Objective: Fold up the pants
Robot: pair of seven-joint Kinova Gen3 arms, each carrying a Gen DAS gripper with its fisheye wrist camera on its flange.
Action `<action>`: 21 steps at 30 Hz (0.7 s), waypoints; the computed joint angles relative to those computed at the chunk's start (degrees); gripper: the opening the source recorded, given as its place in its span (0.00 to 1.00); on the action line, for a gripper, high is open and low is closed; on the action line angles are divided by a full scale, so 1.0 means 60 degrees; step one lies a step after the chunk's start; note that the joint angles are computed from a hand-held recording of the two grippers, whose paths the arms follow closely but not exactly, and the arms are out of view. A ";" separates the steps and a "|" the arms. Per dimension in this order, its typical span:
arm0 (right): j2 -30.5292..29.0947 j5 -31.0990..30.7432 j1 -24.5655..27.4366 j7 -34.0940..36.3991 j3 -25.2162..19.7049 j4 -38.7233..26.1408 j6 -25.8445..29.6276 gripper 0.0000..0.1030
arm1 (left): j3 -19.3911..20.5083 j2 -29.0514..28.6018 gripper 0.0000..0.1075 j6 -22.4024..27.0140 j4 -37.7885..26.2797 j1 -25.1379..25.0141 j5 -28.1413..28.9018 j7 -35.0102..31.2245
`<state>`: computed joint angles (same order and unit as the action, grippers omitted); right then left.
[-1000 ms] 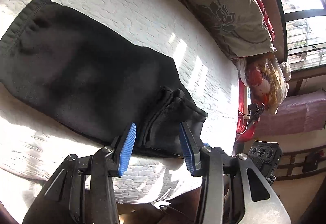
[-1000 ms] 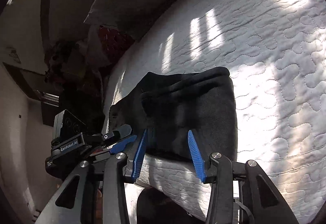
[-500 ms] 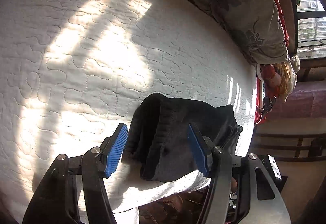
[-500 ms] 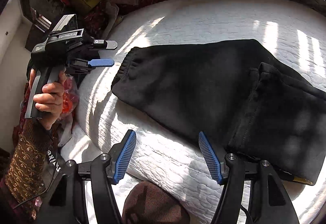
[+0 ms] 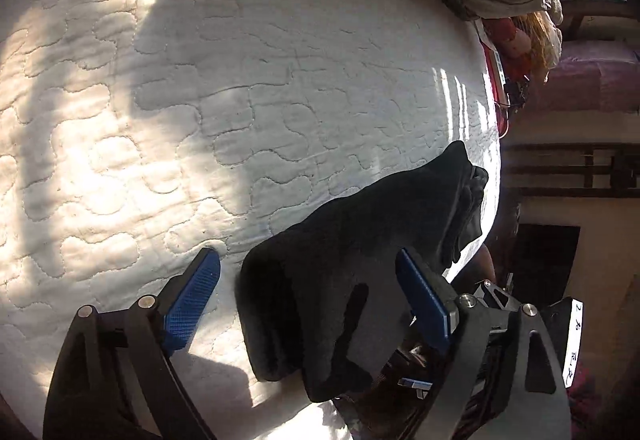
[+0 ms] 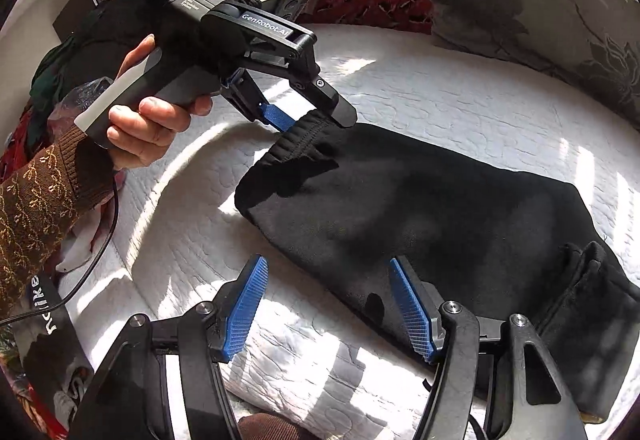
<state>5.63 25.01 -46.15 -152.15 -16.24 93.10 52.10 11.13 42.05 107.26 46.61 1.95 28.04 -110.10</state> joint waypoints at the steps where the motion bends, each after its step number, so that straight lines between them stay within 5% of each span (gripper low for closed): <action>1: 0.0050 0.0085 -0.0059 -0.0092 -0.0018 -0.0056 0.0048 0.63 | 0.0028 -0.0065 0.86 -0.0081 0.0112 -0.0019 0.0011 -0.0147; 5: 0.0301 0.0503 -0.0359 -0.0532 0.0005 -0.0324 0.0400 0.64 | 0.0248 -0.0184 0.85 -0.0239 0.0490 -0.0289 0.0604 -0.0289; 9: 0.0781 0.1134 -0.0810 -0.1003 0.0167 -0.0825 0.0789 0.65 | -0.0009 -0.0652 0.60 -0.0682 0.0742 0.0118 0.0157 -0.0398; 14: 0.1672 0.2320 -0.1732 -0.1504 0.0476 -0.1636 0.1334 0.71 | -0.0133 -0.0586 0.41 -0.0590 0.0570 0.0145 0.0057 0.0220; 21: 0.3478 0.3263 -0.2976 -0.0497 0.1445 -0.3259 0.2780 0.69 | -0.0149 -0.0101 0.41 -0.0321 0.0230 0.0101 0.0034 0.1205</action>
